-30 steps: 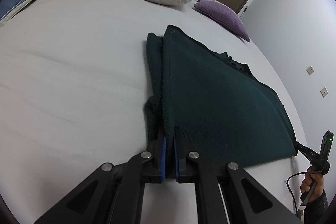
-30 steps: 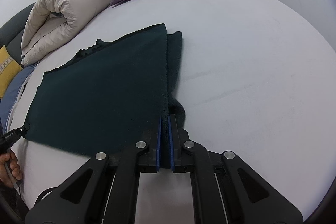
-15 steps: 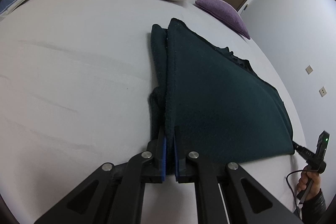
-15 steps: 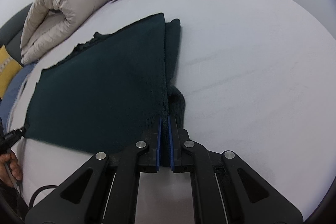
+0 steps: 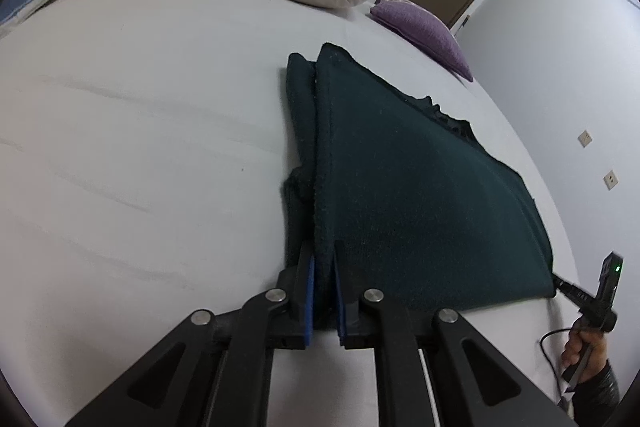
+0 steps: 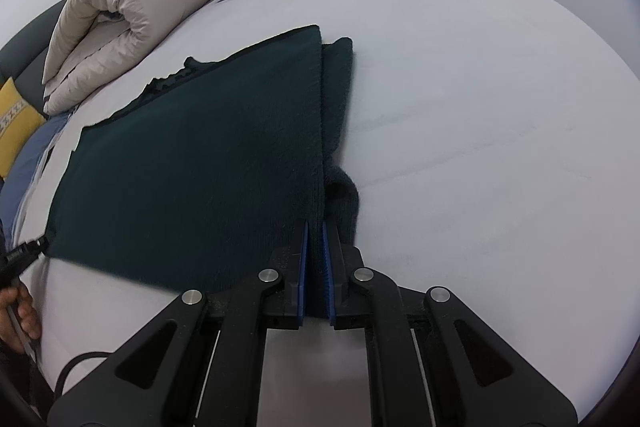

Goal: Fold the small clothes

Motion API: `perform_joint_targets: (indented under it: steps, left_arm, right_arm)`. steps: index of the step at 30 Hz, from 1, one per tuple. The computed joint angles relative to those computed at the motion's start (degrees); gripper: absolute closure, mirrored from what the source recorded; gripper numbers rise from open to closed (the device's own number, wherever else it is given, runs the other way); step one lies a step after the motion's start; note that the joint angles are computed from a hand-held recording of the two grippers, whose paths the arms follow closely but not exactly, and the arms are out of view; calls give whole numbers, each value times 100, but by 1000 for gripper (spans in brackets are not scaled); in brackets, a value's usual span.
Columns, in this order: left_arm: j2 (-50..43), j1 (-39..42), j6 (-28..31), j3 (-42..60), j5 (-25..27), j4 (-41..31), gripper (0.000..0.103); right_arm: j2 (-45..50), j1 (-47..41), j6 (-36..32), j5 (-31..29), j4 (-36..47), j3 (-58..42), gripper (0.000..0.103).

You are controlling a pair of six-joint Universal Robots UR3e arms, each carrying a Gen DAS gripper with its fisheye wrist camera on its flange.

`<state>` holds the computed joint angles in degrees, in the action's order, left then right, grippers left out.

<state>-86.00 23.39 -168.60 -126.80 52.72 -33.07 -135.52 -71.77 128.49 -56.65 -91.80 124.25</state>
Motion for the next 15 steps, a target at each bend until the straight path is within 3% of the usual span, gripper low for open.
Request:
perform_joint_targets:
  steps: [3, 6, 13, 14, 15]
  left_arm:
    - [138, -32, -149, 17, 40, -72, 86]
    - [220, -108, -239, 50, 165, 64, 70]
    - [590, 73, -413, -64, 193, 56, 70]
    - [695, 47, -413, -54, 203, 65, 70]
    - [758, -17, -418, -23, 234, 79, 70]
  right_arm:
    - [-4, -63, -30, 14, 207, -152, 95]
    - [2, -18, -164, -12, 261, -184, 95]
    - [-42, -27, 145, -79, 311, -281, 95]
    - [-125, -15, 302, -149, 209, -293, 92]
    - [-220, 28, 578, -232, 24, -317, 82]
